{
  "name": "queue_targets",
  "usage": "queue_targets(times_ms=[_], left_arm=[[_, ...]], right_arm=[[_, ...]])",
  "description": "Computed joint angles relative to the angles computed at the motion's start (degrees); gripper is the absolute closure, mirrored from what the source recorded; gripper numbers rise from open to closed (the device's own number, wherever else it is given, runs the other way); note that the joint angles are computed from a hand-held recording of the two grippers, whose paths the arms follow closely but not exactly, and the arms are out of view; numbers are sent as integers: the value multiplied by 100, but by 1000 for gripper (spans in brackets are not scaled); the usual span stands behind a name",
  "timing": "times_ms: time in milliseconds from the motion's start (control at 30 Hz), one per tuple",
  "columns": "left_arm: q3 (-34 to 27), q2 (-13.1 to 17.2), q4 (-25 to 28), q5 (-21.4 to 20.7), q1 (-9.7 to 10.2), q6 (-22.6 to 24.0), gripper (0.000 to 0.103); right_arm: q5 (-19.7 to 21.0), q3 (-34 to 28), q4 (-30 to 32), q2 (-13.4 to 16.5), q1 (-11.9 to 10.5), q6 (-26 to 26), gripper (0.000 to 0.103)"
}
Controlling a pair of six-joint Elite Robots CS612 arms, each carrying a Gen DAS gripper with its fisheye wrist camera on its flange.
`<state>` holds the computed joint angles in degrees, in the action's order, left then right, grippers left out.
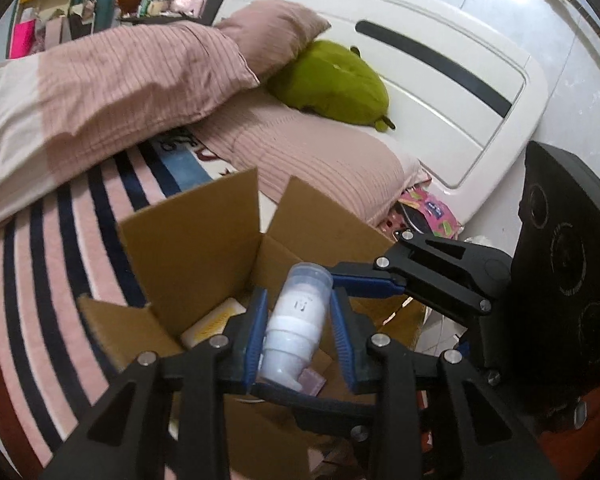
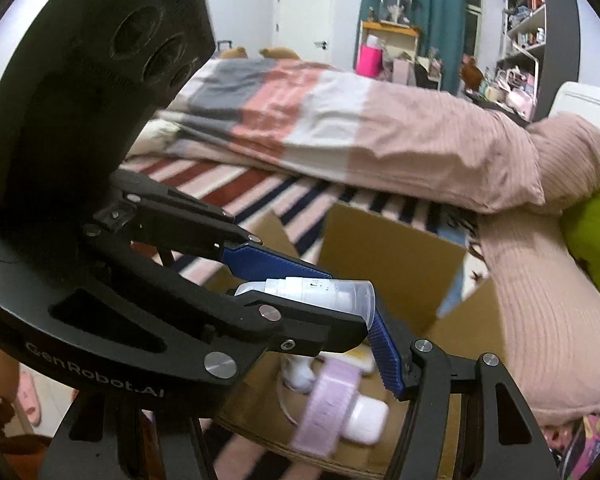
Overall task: Organize rigid objects
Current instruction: 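Carry the white tube into the box and open the right tool, then move the right tool back and grasp the gold bar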
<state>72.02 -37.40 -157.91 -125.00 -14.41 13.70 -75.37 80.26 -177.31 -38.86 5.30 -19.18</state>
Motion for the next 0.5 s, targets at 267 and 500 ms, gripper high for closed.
queue_targets(times_ms=[267, 500], left_arm=[[37, -35, -178, 326, -41, -153, 41], [244, -147, -579, 348, 73, -351, 37]], right_arm=[[-84, 68, -65, -5, -65, 135, 32], [-179, 111, -71, -48, -23, 124, 32]])
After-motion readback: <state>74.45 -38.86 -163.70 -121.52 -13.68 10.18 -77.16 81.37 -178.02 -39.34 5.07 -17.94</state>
